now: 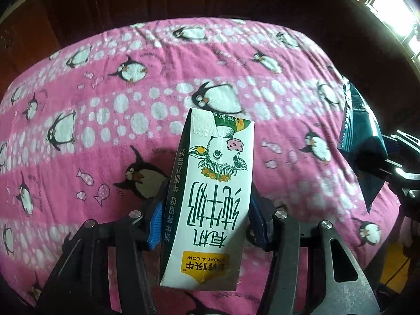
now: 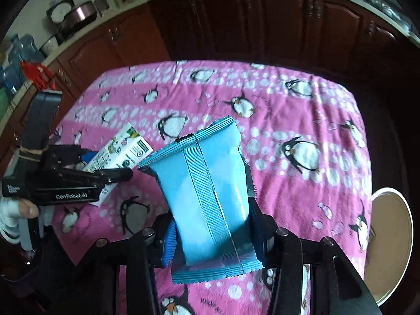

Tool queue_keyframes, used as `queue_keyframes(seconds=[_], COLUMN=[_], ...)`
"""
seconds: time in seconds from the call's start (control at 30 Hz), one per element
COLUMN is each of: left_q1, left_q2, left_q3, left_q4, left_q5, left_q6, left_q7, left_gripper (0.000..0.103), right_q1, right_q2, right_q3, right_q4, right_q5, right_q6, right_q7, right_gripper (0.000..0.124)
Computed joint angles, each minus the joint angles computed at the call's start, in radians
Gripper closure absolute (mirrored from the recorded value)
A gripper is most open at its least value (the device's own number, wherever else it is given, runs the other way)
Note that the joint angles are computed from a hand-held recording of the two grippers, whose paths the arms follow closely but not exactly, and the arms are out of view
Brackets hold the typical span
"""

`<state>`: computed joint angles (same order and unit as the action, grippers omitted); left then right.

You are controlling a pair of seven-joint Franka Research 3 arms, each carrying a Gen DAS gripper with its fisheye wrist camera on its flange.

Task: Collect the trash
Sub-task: 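Carry both items over the white bucket and open both tools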

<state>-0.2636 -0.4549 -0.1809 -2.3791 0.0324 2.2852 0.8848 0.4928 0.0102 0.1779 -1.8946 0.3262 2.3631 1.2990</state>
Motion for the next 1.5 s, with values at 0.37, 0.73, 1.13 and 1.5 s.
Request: queue_keyframes(seconds=[0.37, 0.73, 1.13, 1.5], left_q1=[-0.013, -0.045, -0.099, -0.16], left_q2=[0.062, 0.205, 0.445, 0.712], left_q3=[-0.04, -0.078, -0.12, -0.133], left_q4=[0.114, 0.29, 0.568, 0.88], left_q5=[0.057, 0.102, 0.143, 0.108], left_q6=[0.018, 0.019, 0.002, -0.045], left_q7=[-0.024, 0.0, 0.04, 0.121], left_gripper=[0.05, 0.05, 0.051, 0.05], right_q1=[-0.038, -0.096, -0.193, -0.299], right_q2=[-0.108, -0.19, -0.259, -0.246], right_q3=[-0.025, -0.054, -0.088, -0.116], right_q4=[-0.103, -0.181, -0.252, -0.281], right_q5=[0.016, 0.013, -0.043, -0.146], right_q6=[0.054, 0.084, 0.101, 0.065], right_q7=[0.04, 0.082, 0.173, 0.329], right_gripper=[0.078, 0.078, 0.078, 0.078])
